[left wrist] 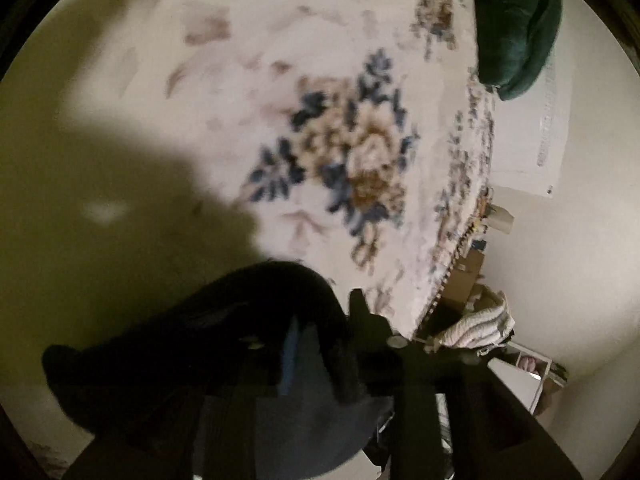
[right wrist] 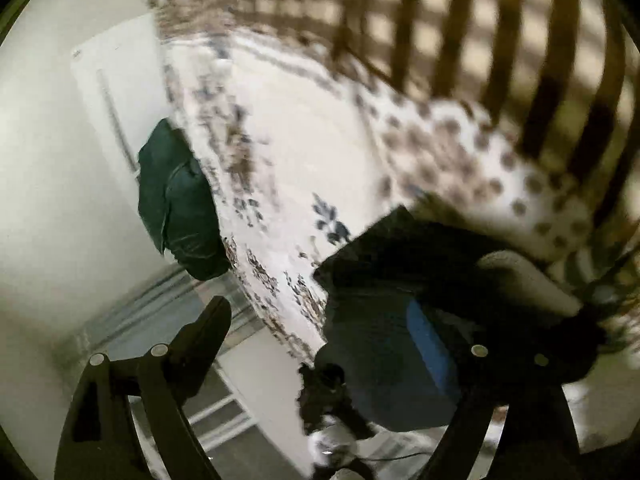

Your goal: Fold small clothes

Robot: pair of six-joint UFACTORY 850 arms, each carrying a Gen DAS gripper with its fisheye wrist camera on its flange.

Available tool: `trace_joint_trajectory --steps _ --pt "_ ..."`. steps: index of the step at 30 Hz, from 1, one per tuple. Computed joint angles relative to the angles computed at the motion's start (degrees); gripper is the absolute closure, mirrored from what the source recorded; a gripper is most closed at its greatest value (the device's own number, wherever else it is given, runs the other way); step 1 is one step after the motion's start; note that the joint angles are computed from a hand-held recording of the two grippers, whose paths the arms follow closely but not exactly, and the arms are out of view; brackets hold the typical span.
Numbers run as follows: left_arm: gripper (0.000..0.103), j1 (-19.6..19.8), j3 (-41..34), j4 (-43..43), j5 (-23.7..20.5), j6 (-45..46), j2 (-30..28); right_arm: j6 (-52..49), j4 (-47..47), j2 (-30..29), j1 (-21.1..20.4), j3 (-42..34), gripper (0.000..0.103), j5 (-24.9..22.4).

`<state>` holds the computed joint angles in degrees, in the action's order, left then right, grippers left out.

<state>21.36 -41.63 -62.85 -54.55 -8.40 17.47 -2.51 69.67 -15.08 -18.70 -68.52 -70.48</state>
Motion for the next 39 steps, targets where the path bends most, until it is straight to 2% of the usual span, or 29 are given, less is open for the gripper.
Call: trace_joint_trajectory --steps 2,4,7,9,12,13,15,16,18,21,23,25,27,28,29,30,31,32,36,39 --pt "0.067 0.18 -0.99 2.75 0.21 -0.66 1.13 -3.35 -5.22 1.79 0.18 -1.82 0.012 -0.29" --pt "0.065 -0.14 -2.63 8.15 0.14 -2.67 1.95 -5.6 -14.69 4.45 1.83 -3.37 0.012 1.1" --pt "0.064 -2.23 -4.48 18.48 0.89 -8.61 5.04 -8.26 -29.93 8.62 7.47 -3.96 0.011 5.59" --pt "0.062 -6.32 -5.8 23.43 1.49 -11.95 6.48 -10.9 -37.57 9.89 13.0 -3.59 0.011 8.31" --pt "0.062 -13.81 -7.15 25.98 4.36 -12.6 5.6 -14.68 -45.9 10.5 20.69 -2.3 0.013 13.54" --pt "0.062 -16.39 -7.63 25.15 5.43 -10.96 4.17 -14.49 -50.33 9.86 23.73 -2.09 0.02 16.8" --pt "0.062 -20.74 -8.73 27.62 7.36 -10.92 0.83 -11.58 -55.99 8.22 26.22 -2.03 0.03 20.9" --pt "0.062 -22.21 -8.92 29.72 8.03 -11.34 -0.83 -8.3 -58.12 6.59 26.17 -2.36 0.033 22.43" --pt "0.062 -22.79 -7.95 31.91 8.63 -11.7 -2.87 -3.64 -55.74 3.22 23.64 -3.42 0.033 22.74" --pt "0.069 -19.33 -3.39 24.19 10.62 -5.02 -1.88 -5.25 -48.31 0.74 20.65 -3.37 0.033 22.26" --pt "0.08 -16.26 -0.9 18.64 10.29 -1.4 -0.48 -5.95 -48.2 0.4 20.58 -3.27 0.032 22.62" --pt "0.081 -13.7 0.75 14.82 9.24 0.42 0.78 -7.09 -45.74 -0.3 19.61 -3.57 0.031 21.48" --pt "0.08 -12.74 0.39 14.05 7.69 -0.25 1.28 -8.41 -43.45 -1.18 18.62 -4.89 0.028 19.24" --pt "0.078 -12.86 -0.29 14.83 6.95 -0.86 1.2 -8.54 -42.64 -0.82 18.22 -5.41 0.027 17.83" --pt "0.069 -13.26 -1.59 16.09 5.74 -1.4 1.12 -9.0 -41.52 -0.28 17.74 -5.52 0.026 16.91" --pt "0.057 -13.81 -2.45 16.97 5.21 -1.93 1.46 -10.19 -39.22 0.46 16.79 -5.48 0.017 16.01" --pt "0.052 -14.55 -3.4 18.34 4.93 -2.68 2.12 -10.67 -37.26 2.18 15.62 -4.83 0.006 15.29" --pt "0.043 -15.12 -4.0 19.13 4.62 -3.34 3.07 -9.94 -37.11 3.44 15.06 -4.24 0.002 15.21" --pt "0.019 -16.95 -3.05 19.92 3.47 -6.71 8.18 -6.19 -35.87 12.15 10.23 2.66 0.001 14.57" --pt "0.015 -18.8 0.29 20.52 4.01 -11.06 12.94 -3.33 -33.97 18.72 6.3 10.92 0.001 13.44"
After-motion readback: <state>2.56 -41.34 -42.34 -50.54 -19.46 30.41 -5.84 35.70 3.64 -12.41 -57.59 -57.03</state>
